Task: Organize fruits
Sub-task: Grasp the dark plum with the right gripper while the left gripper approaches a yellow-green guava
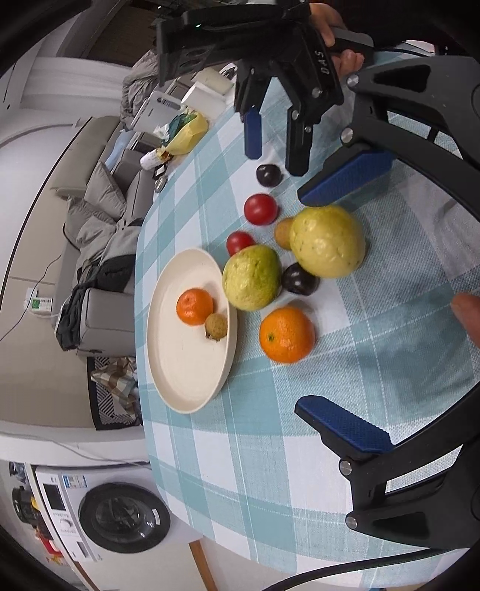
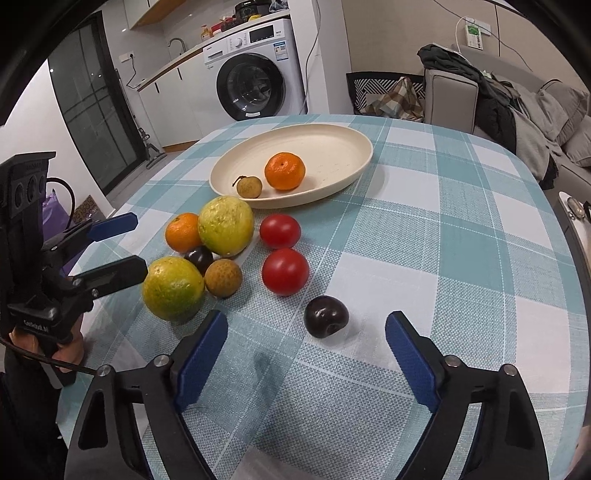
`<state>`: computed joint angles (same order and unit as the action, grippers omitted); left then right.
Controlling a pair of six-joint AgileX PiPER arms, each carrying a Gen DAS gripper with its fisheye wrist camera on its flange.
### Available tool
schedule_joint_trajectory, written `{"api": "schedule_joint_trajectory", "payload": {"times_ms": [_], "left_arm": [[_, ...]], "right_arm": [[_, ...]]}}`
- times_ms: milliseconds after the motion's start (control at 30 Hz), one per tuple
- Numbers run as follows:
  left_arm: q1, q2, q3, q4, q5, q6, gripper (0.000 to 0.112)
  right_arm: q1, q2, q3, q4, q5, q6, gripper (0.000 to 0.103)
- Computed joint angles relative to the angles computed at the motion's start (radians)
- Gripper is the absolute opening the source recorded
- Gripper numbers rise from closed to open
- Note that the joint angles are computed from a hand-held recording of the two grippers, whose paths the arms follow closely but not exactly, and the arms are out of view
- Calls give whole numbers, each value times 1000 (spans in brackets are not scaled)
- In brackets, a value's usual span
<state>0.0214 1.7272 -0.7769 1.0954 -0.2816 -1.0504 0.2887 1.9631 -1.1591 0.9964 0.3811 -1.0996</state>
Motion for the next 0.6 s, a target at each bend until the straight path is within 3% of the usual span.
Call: {"api": "schedule_joint_trajectory", "payload": {"times_ms": [233, 433, 600], "left_arm": [[-32, 6, -1, 5, 20, 14, 102], [-38, 15, -7, 73, 26, -49, 102], [-54, 22, -17, 121, 44, -87, 102]], "right_arm": [[-8, -1, 4, 26, 26, -34, 82], [-10, 5, 5, 35, 6, -33, 70], [1, 3, 10, 27, -16, -28, 66]]}}
